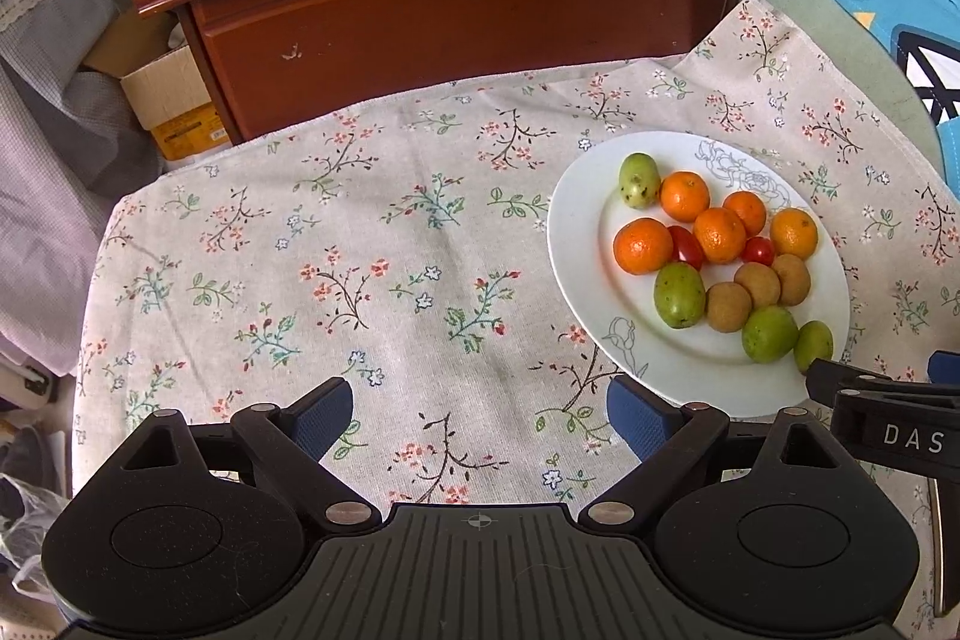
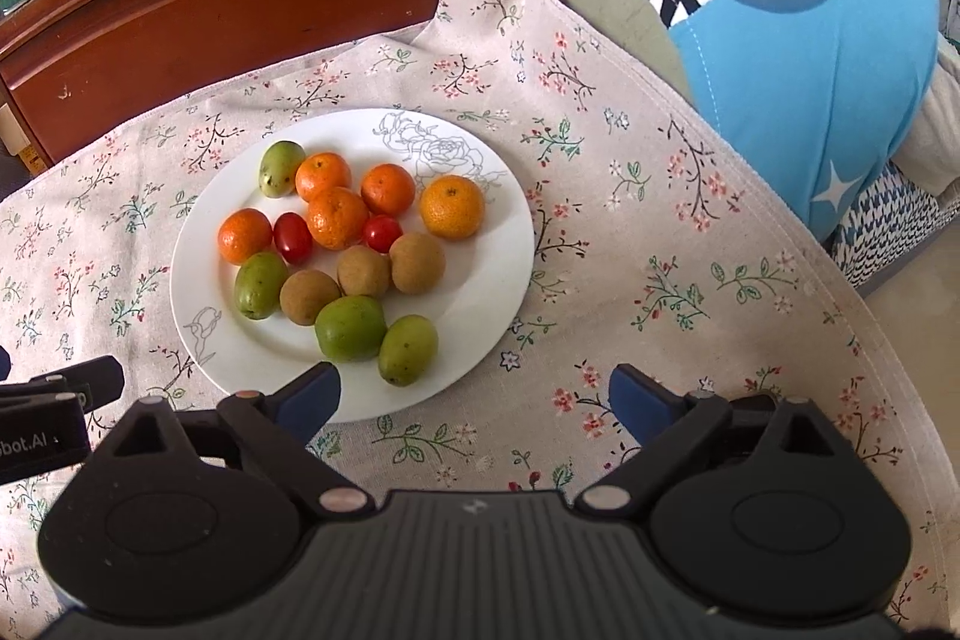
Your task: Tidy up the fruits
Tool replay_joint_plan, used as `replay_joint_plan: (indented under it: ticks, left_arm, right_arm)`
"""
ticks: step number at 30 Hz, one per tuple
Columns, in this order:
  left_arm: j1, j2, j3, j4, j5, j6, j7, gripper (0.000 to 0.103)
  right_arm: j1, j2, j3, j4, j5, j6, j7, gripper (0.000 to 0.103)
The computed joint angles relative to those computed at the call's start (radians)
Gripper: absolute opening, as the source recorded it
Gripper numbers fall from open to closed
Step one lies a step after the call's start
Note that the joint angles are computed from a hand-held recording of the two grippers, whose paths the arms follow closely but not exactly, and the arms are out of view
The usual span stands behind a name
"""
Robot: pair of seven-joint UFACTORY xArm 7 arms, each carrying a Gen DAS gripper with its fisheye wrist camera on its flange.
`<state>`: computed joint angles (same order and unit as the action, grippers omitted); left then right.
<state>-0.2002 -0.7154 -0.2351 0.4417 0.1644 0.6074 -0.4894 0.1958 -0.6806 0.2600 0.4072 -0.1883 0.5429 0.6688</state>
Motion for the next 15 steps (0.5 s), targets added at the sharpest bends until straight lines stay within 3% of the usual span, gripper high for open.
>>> replay_joint_plan:
  ticks: [15]
  left_arm:
    - [0.008, 0.031, -0.046, 0.020, 0.062, 0.019, -0.055, 0.094]
  right_arm:
    - [-0.005, 0.012, 0.031, 0.015, -0.052, 0.022, 0.026, 0.096]
